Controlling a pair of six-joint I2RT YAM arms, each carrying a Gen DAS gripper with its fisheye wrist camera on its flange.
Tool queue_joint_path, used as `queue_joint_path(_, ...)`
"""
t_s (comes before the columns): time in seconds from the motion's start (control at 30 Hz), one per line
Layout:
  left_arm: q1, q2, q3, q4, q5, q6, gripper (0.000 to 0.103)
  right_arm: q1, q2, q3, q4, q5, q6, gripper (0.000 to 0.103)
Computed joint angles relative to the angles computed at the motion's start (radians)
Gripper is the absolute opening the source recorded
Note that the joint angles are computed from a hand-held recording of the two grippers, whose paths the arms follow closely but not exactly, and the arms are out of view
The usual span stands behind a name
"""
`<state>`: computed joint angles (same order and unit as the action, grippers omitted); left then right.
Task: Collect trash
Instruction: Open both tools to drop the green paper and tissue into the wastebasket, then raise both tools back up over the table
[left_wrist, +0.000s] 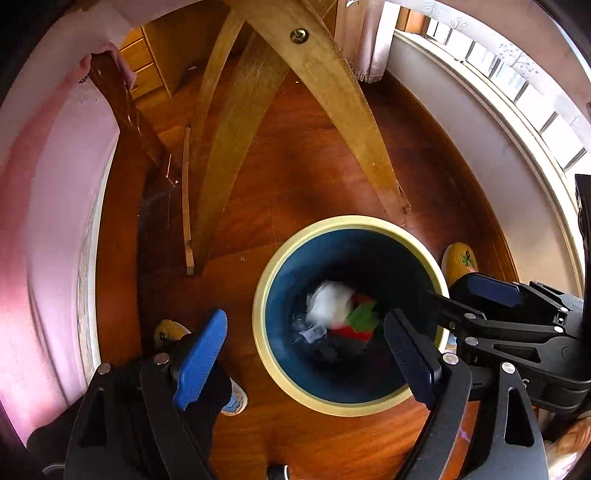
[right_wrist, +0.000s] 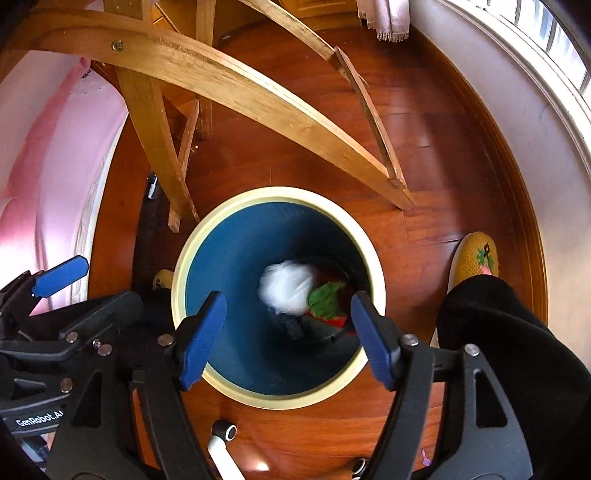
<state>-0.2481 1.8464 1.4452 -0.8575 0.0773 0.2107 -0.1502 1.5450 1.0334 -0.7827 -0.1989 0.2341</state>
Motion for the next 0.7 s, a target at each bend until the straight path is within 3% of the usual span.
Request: queue_joint_path(0.7,-0.003,-0.035,-0.004,-0.013,0.008,-0.036,0.088,0.019,-0.036,-0.018,0.001,0.012,-0.016,0.068)
